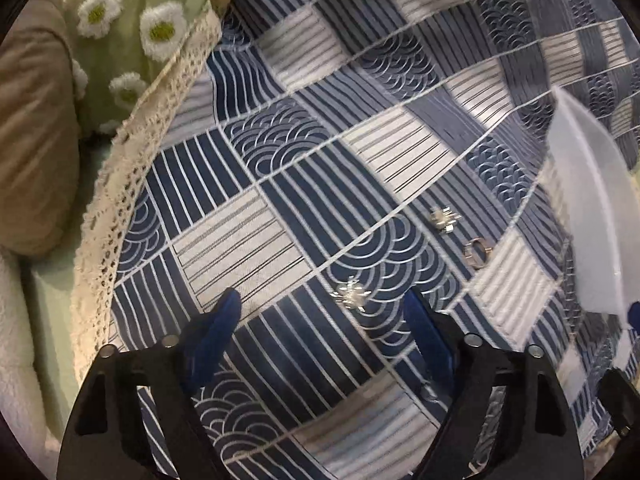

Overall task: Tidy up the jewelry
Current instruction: 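Grasp a silver pearl earring with the left tool while the right tool grasps a gold ring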

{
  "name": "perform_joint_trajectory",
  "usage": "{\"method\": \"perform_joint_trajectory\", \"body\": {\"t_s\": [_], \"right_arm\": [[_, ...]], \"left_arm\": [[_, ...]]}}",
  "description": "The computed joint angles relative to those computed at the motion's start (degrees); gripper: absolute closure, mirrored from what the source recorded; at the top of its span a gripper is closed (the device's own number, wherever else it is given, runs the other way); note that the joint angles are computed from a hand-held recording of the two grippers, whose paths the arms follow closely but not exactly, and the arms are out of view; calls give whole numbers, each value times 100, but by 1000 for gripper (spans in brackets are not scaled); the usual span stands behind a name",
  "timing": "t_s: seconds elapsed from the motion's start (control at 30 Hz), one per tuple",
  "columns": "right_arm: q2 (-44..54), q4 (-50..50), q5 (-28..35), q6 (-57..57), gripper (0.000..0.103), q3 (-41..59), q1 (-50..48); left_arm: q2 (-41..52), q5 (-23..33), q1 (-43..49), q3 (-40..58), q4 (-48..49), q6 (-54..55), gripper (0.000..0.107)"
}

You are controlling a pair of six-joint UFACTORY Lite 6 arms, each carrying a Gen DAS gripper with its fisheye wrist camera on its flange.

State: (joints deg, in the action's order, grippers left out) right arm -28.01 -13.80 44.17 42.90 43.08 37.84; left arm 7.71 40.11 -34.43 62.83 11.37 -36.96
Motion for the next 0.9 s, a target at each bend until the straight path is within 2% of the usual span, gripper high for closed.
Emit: {"method": "perform_joint_trajectory", "body": {"t_s": [0.1, 0.23, 0.3, 0.43, 0.5, 0.57, 0.73, 0.9], "right_arm": [[79, 25, 8, -87, 12, 26, -43], [130, 196, -31, -258, 12, 26, -165], [148, 238, -38, -292, 12, 23, -189], [166, 248, -29, -333, 12, 33, -191], [171, 275, -39, -365, 12, 36, -211], [185, 261, -26, -352, 12, 56, -200], [188, 195, -59, -306, 12, 38, -175], [464, 135, -407, -117, 12, 50, -252]], "left_arm": [[193, -75, 115, -10, -130, 135, 43], [227, -222, 191, -50, -79, 20, 46], [244, -208, 216, -36, 62, -204, 57], [225, -283, 317, -59, -25, -211, 70], [246, -279, 307, -54, 19, -254, 82], [270, -319, 318, -41, -69, -177, 89], [224, -315, 218, -110, 23, -212, 90], [63, -403, 262, -219, -444, 116, 90]]}}
